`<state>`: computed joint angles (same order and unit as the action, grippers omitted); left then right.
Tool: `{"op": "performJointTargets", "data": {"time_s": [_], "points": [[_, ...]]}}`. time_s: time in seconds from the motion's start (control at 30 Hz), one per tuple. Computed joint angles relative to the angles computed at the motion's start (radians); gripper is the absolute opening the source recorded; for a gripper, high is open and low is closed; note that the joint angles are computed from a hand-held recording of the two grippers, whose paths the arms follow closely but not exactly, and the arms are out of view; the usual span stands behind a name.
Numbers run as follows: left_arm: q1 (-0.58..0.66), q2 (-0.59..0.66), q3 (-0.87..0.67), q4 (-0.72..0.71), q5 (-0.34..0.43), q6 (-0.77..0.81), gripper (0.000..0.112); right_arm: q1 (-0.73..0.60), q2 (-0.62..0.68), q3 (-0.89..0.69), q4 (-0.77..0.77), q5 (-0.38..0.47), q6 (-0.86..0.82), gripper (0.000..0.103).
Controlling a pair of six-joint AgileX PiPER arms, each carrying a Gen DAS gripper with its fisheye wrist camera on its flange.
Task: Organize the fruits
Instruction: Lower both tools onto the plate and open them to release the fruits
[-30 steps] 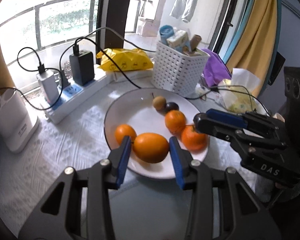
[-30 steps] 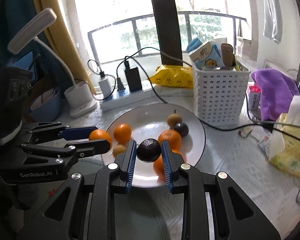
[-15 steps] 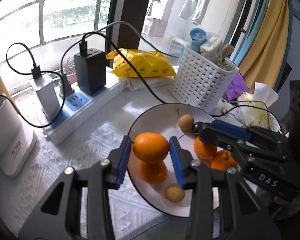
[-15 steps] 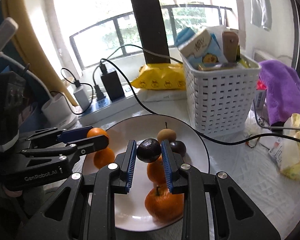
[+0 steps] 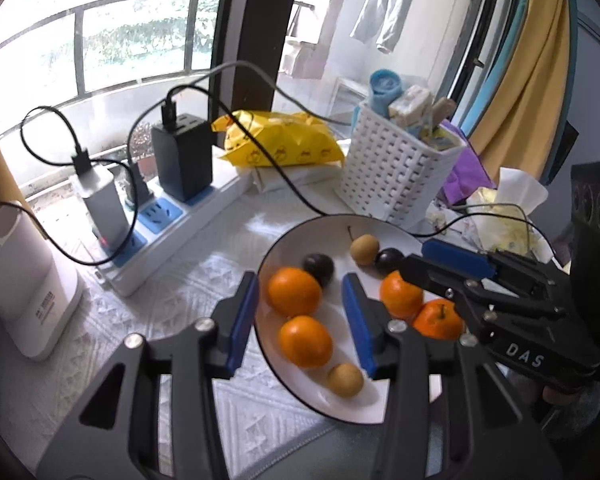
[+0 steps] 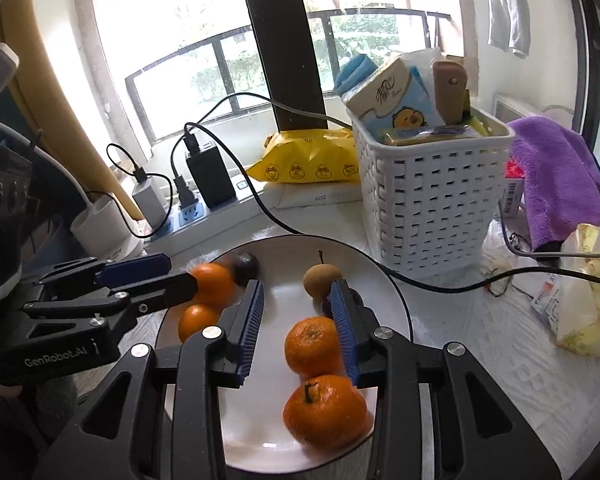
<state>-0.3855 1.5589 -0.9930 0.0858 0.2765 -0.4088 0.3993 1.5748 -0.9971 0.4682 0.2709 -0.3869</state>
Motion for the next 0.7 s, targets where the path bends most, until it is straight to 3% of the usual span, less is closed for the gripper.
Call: {"op": "performJointTargets", "data": {"time_s": [0.27,0.7], "points": [[-0.043,-0.122,0.073,0.170,0.040,-0.188,0.045,0.028,-0.107,0.076,-0.069,0.011,0.086,0.037],[-0.170,-0.352,0.248,0.468,0.136,-0.552,0.045,0.143,-0.264,0.199,-0.366,0.024,0.408,0.037]]}}
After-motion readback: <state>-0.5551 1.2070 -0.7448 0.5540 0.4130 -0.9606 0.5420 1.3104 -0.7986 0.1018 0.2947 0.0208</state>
